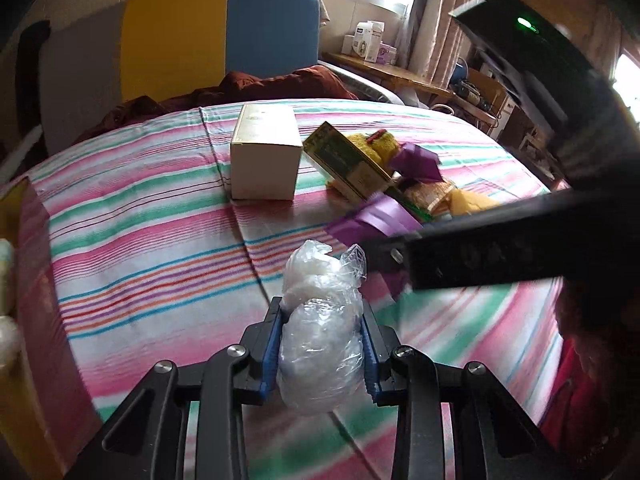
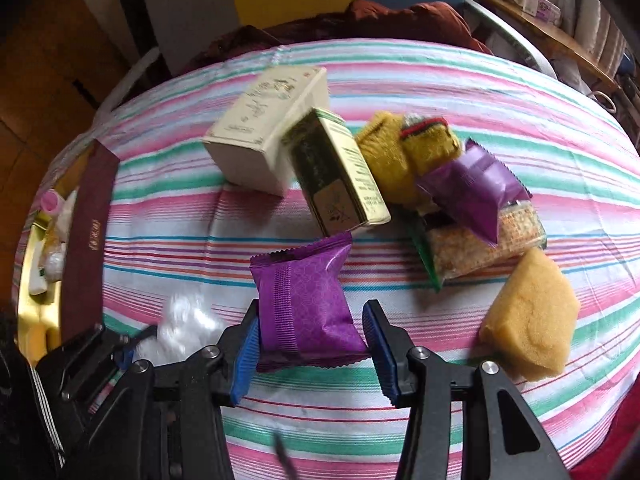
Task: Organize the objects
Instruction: 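Carry the plastic bag and purple packet over the gold tray with both grippers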
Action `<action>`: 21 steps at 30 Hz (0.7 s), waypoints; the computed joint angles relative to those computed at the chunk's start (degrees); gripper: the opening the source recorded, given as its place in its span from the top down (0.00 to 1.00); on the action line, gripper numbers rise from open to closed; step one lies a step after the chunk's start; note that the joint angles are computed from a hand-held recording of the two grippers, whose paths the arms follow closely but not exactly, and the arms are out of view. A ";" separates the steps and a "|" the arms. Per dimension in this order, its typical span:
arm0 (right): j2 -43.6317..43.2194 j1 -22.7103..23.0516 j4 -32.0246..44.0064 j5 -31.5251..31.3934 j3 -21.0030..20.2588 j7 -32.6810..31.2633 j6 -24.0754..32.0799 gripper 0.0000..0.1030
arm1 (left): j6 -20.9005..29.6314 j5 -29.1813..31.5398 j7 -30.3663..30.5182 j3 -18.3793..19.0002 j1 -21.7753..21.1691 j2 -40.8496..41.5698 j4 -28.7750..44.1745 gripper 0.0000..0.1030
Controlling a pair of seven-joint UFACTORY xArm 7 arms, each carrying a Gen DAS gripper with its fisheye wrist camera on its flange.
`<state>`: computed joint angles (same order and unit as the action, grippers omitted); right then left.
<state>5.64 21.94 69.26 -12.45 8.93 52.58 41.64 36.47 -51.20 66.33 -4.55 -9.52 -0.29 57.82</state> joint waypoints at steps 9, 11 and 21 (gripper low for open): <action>-0.81 1.18 -0.20 -2.24 0.51 -1.76 -7.08 0.52 | 2.00 -2.06 1.79 3.96 0.72 -8.98 -3.57 0.67; -0.86 1.35 -0.19 -2.91 0.66 -1.98 -8.06 0.52 | 0.98 -1.84 1.46 4.87 0.84 -10.52 -4.28 0.67; 1.88 3.78 3.36 -5.39 1.15 -1.18 -8.04 0.52 | -3.35 -2.30 3.09 10.56 2.43 -13.73 -4.87 0.66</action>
<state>7.52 25.72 72.62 -17.84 10.08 51.40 33.60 33.12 -53.50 69.42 6.01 -7.10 -14.02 52.95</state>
